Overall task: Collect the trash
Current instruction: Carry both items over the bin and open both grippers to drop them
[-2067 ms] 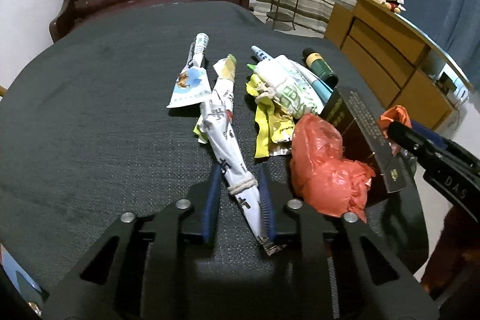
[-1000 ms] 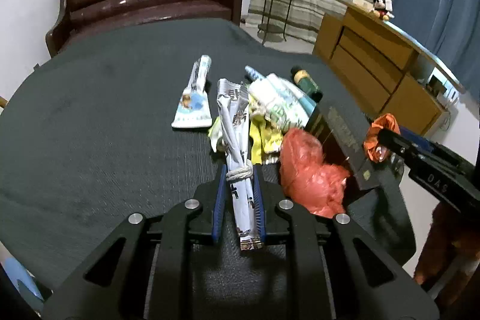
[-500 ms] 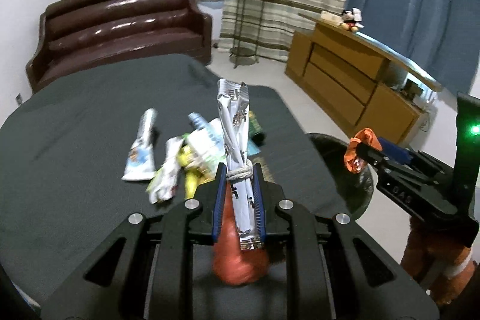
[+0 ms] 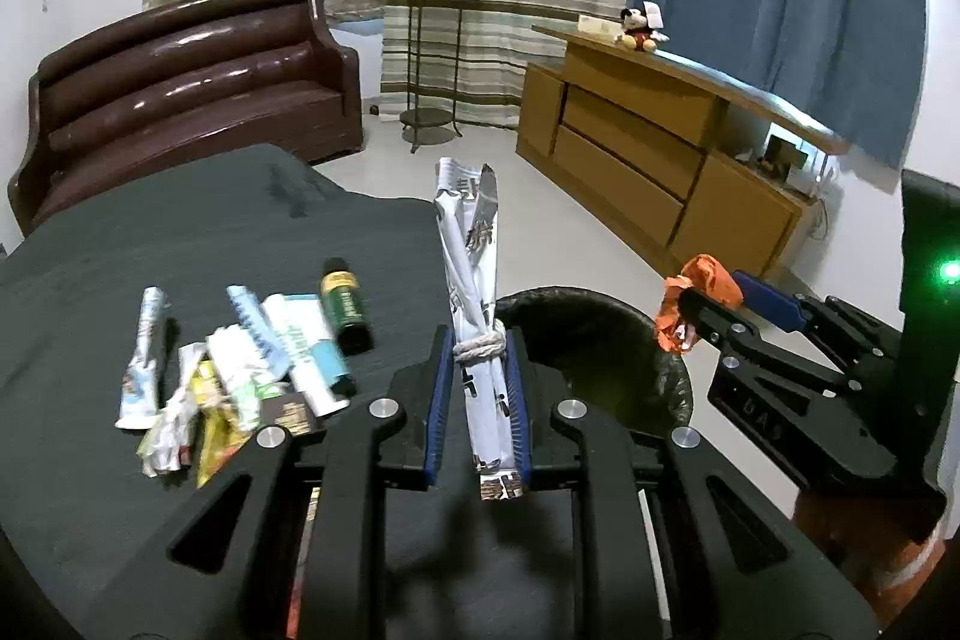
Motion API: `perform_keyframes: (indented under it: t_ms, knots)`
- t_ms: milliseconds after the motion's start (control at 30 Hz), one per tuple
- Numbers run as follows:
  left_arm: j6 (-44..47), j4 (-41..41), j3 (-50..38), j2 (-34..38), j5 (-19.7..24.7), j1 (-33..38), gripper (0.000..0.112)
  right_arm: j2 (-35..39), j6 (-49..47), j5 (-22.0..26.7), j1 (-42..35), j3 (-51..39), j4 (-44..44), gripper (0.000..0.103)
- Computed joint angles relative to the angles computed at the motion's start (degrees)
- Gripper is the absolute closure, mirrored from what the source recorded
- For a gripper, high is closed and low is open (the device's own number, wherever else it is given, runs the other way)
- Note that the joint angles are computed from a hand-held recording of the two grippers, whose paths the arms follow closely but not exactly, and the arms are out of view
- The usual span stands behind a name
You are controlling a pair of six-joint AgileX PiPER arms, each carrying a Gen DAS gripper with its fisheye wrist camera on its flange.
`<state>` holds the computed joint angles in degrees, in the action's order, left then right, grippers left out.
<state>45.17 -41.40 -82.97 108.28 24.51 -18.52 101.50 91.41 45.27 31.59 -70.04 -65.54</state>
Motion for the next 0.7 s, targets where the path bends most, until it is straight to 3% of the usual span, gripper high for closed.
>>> perform_keyframes:
  t_ms: [300,700]
  knots:
    - [-9.99,9.67,-4.82,5.21,-1.35,-4.4,0.095,0.12,-0.09,-2.95,-3.08,1.27,-0.31,0.063]
    - [-23.77,23.13,-14.23,12.78,1.24,-8.55,0.094,1.53,0.26,-6.44,-6.31,0.66,-0.09,0.059]
